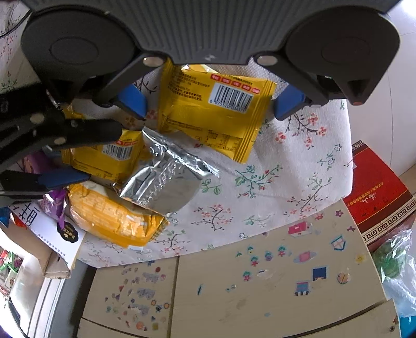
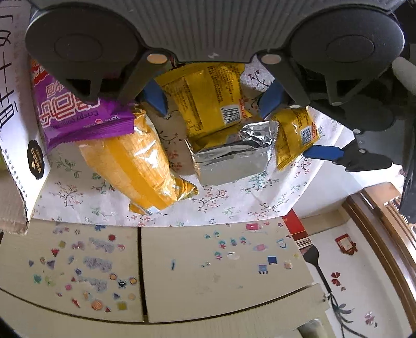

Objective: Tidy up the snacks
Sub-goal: 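Grasp a yellow barcode packet with the left tool while the right grasps another yellow packet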

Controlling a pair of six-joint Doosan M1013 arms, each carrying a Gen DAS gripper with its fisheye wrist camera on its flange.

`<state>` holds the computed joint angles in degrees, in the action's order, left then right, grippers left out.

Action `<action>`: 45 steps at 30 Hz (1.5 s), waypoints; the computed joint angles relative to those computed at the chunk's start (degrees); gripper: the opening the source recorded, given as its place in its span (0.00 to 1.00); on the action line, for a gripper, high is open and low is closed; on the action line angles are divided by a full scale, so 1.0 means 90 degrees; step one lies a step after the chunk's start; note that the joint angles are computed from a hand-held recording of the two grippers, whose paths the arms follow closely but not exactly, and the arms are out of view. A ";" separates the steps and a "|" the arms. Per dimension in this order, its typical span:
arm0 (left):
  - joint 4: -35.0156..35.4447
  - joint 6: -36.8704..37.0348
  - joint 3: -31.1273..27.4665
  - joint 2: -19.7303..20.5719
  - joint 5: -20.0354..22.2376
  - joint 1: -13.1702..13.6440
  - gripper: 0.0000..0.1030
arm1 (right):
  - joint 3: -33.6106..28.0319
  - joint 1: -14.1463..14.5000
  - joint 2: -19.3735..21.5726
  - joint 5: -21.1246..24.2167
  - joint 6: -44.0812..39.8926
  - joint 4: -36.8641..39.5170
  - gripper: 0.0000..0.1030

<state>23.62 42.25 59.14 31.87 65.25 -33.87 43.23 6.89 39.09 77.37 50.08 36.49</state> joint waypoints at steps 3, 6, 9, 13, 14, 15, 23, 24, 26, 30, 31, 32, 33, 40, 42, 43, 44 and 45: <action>-0.0034 0.0081 -0.0035 0.0014 0.0042 0.0007 1.00 | -0.0028 0.0001 0.0023 0.0014 0.0087 -0.0096 0.68; -0.0042 0.0133 -0.0144 0.0067 0.0185 0.0001 0.99 | -0.0009 -0.0011 0.0012 0.0020 0.0042 -0.0064 0.61; -0.0060 0.0213 -0.0189 0.0077 0.0205 -0.0008 0.93 | 0.0032 -0.0011 -0.0017 0.0004 0.0011 -0.0042 0.52; -0.0170 0.0306 -0.0219 0.0067 0.0105 -0.0021 0.73 | 0.0057 -0.0025 -0.0044 -0.0056 0.0060 -0.0019 0.41; -0.0142 0.0283 -0.0266 0.0091 0.0174 -0.0036 0.72 | 0.0062 -0.0035 -0.0049 -0.0089 0.0107 -0.0001 0.39; -0.0089 0.0272 -0.0287 0.0104 0.0208 -0.0055 0.72 | 0.0060 -0.0039 -0.0051 -0.0114 0.0141 0.0004 0.35; 0.0024 0.0323 -0.0370 0.0142 0.0374 -0.0141 0.65 | 0.0061 -0.0092 -0.0047 -0.0070 0.0221 0.0098 0.32; -0.0002 0.0349 -0.0352 0.0130 0.0355 -0.0144 0.65 | 0.0048 -0.0106 -0.0033 -0.0044 0.0262 0.0157 0.35; -0.0033 0.0400 -0.0321 0.0107 0.0344 -0.0156 0.65 | 0.0048 -0.0130 -0.0023 -0.0021 0.0300 0.0256 0.42; -0.0035 0.0481 -0.0217 0.0035 0.0305 -0.0164 0.65 | 0.0073 -0.0131 -0.0038 -0.0074 0.0247 0.0285 0.55; -0.0060 0.0469 -0.0179 0.0009 0.0280 -0.0157 0.65 | 0.0072 -0.0125 -0.0037 -0.0065 0.0240 0.0285 0.55; -0.0083 0.0468 -0.0145 -0.0014 0.0260 -0.0153 0.65 | 0.0067 -0.0114 -0.0033 -0.0035 0.0212 0.0279 0.56; -0.0100 0.0476 -0.0112 -0.0037 0.0242 -0.0150 0.65 | 0.0084 -0.0105 -0.0043 -0.0026 0.0176 0.0264 0.57; -0.0174 0.0529 0.0117 -0.0194 0.0196 -0.0153 0.65 | 0.0410 0.0070 -0.0220 -0.0412 -0.0265 -0.0240 0.64; -0.0155 0.0490 0.0151 -0.0217 0.0211 -0.0157 0.65 | 0.0518 0.0126 -0.0290 -0.0572 -0.0433 -0.0414 0.64; -0.0159 0.0456 0.0159 -0.0225 0.0213 -0.0156 0.65 | 0.0581 0.0152 -0.0329 -0.0666 -0.0507 -0.0500 0.61; -0.0167 0.0417 0.0165 -0.0232 0.0213 -0.0154 0.65 | 0.0661 0.0180 -0.0378 -0.0794 -0.0575 -0.0602 0.58; -0.0175 0.0366 0.0162 -0.0237 0.0213 -0.0151 0.65 | 0.0727 0.0204 -0.0419 -0.0927 -0.0633 -0.0706 0.53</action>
